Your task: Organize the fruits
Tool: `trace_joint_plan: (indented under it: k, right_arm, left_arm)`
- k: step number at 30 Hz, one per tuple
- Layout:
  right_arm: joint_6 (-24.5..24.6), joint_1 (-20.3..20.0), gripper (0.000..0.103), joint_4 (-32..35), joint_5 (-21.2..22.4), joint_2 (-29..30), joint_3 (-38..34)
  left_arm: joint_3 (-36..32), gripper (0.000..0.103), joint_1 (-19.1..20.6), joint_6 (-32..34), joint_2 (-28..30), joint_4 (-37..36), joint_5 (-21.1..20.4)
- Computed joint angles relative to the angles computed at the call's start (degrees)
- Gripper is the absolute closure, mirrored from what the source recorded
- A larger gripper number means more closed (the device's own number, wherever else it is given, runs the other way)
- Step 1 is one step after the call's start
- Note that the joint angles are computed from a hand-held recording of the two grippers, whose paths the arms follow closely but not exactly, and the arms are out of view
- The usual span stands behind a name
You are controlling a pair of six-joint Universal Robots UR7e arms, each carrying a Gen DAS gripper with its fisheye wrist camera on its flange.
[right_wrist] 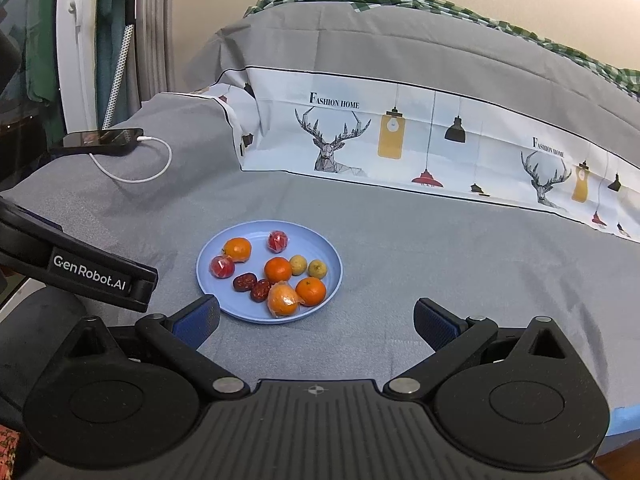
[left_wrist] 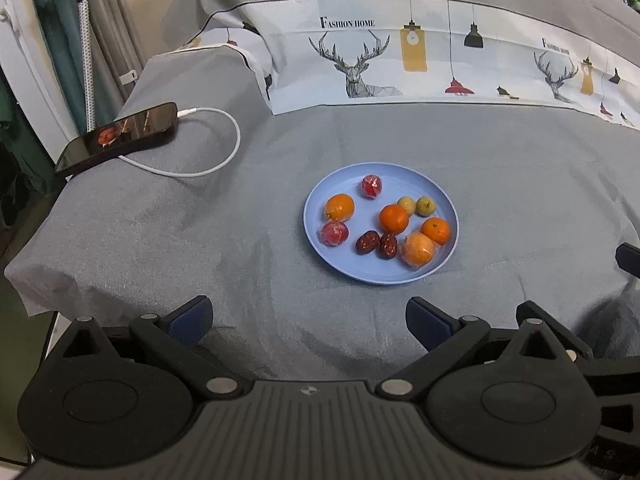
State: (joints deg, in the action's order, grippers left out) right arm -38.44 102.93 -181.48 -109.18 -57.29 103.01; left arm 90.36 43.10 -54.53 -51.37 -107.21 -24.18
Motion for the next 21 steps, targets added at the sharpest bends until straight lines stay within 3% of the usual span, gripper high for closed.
trace_joint_plan:
  k: [21]
  right_arm:
    - [0.3, 0.0, 0.001, 0.4, -0.1, 0.1, -0.2]
  left_arm:
    - [0.0, 0.000, 0.0, 1.2, 0.3, -0.8, -0.1]
